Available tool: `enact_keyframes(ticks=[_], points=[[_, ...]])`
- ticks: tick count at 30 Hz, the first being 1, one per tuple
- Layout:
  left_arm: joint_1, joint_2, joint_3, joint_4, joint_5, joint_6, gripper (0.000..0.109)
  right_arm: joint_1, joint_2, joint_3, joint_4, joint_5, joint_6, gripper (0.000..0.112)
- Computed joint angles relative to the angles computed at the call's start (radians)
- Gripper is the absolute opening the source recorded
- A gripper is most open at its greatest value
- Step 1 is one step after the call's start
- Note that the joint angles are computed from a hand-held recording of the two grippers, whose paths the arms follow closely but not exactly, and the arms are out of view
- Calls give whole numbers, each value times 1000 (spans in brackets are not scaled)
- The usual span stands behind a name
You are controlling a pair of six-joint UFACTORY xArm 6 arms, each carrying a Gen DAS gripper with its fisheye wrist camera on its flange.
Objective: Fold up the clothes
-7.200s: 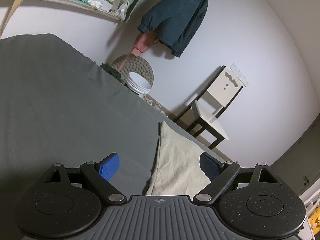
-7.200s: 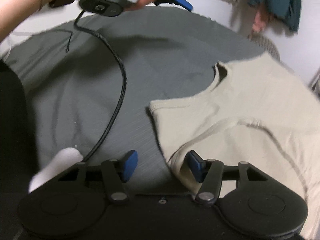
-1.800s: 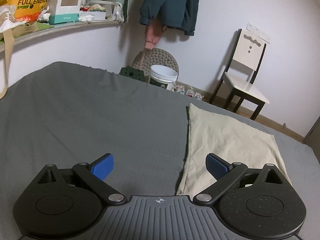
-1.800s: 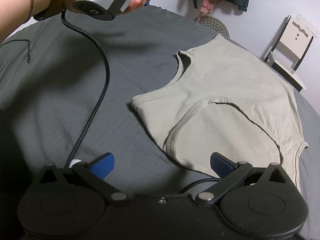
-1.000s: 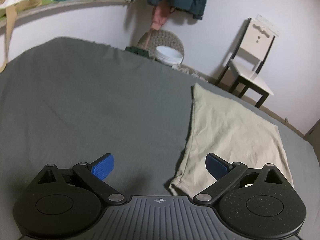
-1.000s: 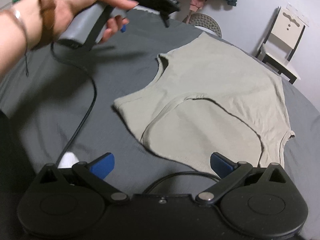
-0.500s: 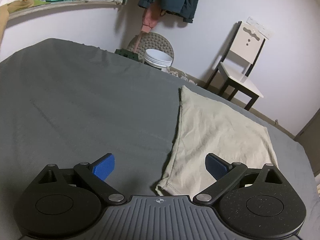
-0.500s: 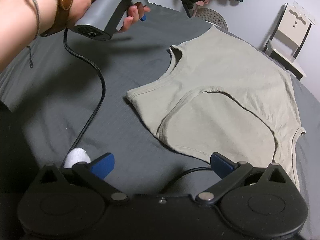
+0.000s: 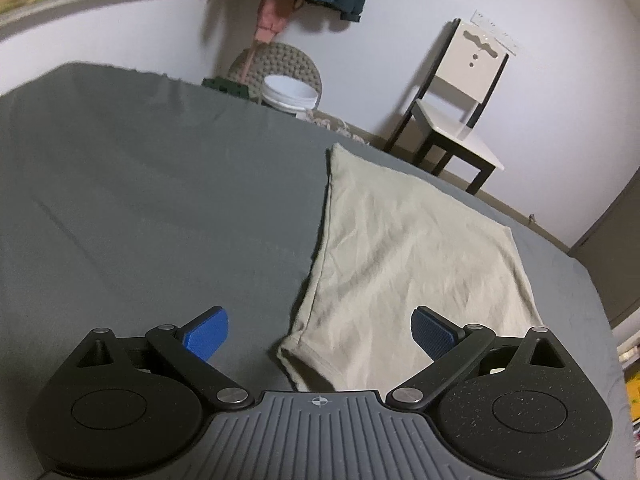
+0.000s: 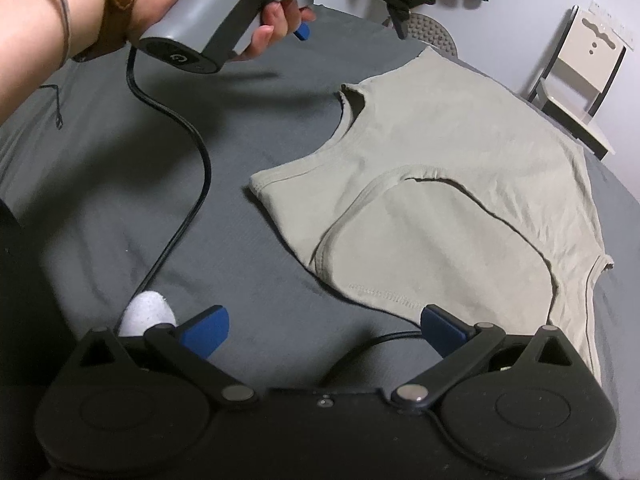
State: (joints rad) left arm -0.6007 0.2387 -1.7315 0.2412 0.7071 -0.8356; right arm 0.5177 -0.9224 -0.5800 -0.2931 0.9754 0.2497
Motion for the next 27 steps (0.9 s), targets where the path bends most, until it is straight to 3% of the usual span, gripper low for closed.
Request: enact_keyframes(ticks=[27], points=[[9, 7, 2, -70, 6, 19, 99, 35, 33, -16, -14, 7, 8, 103]])
